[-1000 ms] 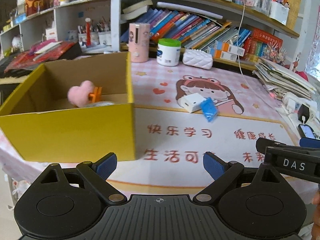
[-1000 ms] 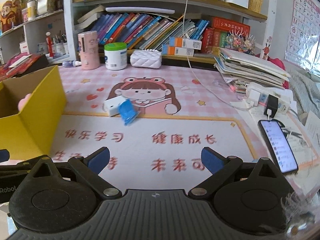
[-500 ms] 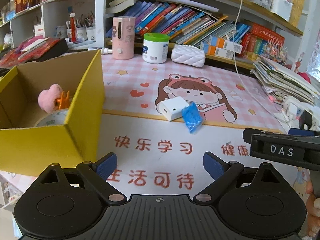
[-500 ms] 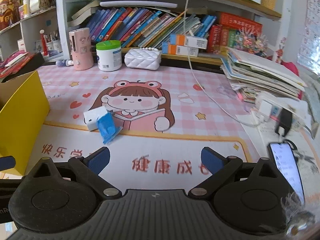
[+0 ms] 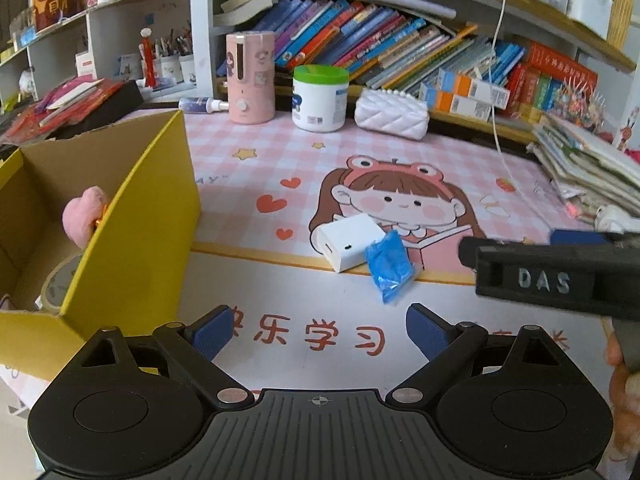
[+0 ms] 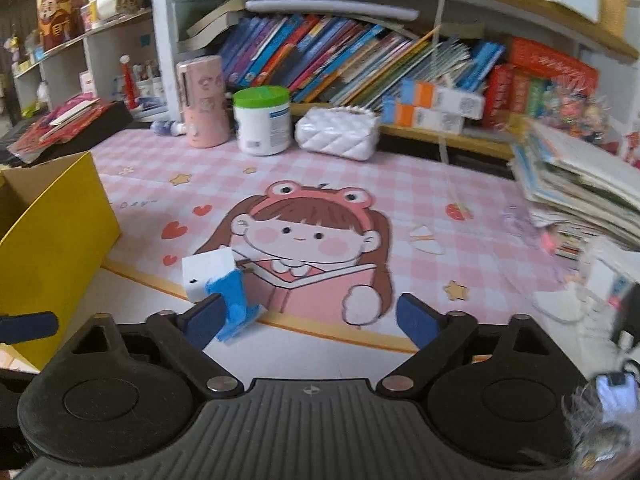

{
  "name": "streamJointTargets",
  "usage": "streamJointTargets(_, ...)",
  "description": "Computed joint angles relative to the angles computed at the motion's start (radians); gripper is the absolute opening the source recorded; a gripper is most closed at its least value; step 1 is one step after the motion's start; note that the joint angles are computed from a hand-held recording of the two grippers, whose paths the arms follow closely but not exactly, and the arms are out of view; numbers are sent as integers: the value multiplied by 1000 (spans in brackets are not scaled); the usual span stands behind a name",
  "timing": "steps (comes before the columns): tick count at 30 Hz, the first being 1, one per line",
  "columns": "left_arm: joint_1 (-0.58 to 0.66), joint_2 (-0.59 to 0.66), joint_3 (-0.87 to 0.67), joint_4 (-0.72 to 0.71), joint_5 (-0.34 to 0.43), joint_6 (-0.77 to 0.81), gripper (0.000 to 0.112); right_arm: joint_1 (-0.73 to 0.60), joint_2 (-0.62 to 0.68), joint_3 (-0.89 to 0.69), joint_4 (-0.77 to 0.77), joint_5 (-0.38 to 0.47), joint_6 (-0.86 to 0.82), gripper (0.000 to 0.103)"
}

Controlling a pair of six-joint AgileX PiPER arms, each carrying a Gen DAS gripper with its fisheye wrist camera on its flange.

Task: Organize objects
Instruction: 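Close the right gripper on the blue plush toy and lift it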

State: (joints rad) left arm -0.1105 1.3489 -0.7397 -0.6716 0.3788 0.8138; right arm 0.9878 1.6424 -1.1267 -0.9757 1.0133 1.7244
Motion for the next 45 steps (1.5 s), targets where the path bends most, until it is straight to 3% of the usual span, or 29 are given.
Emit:
streamJointTargets(5,-54,44,-29,176,-18,-176,95,-157,2,-7,110,-268,-214,72)
streamJointTargets(8,-75,56,-38,235,-29,-237,95,-216,49,-54,208,-354,-391,65)
streamJointTargets(14,-79,74,-50,306,-32,-322,95,-279,144,-139,396,-417,-652,56)
streamJointTargets(17,-79,85,-61,345,-23,-362,95,-292,171,-154,443,-434,-716,43)
streamJointTargets(19,-85,90,-70,367,-17,-379,95,-295,170,-149,453,-440,-723,26)
streamJointTargets(22,-101,100,-82,382,-15,-385,95,-287,124,-86,356,-469,-597,25)
streamJointTargets(26,-130,125,-104,372,-33,-376,95,-252,29,5,162,-414,-339,25)
streamJointTargets(31,-178,185,-149,383,-82,-432,95,-181,-108,136,40,-254,-104,25)
streamJointTargets(40,-262,296,-222,635,-149,-769,93,-91,-222,270,95,-122,-13,25)
streamJointTargets(45,-286,340,-242,901,-186,-1055,92,-82,-242,288,105,-115,-17,25)
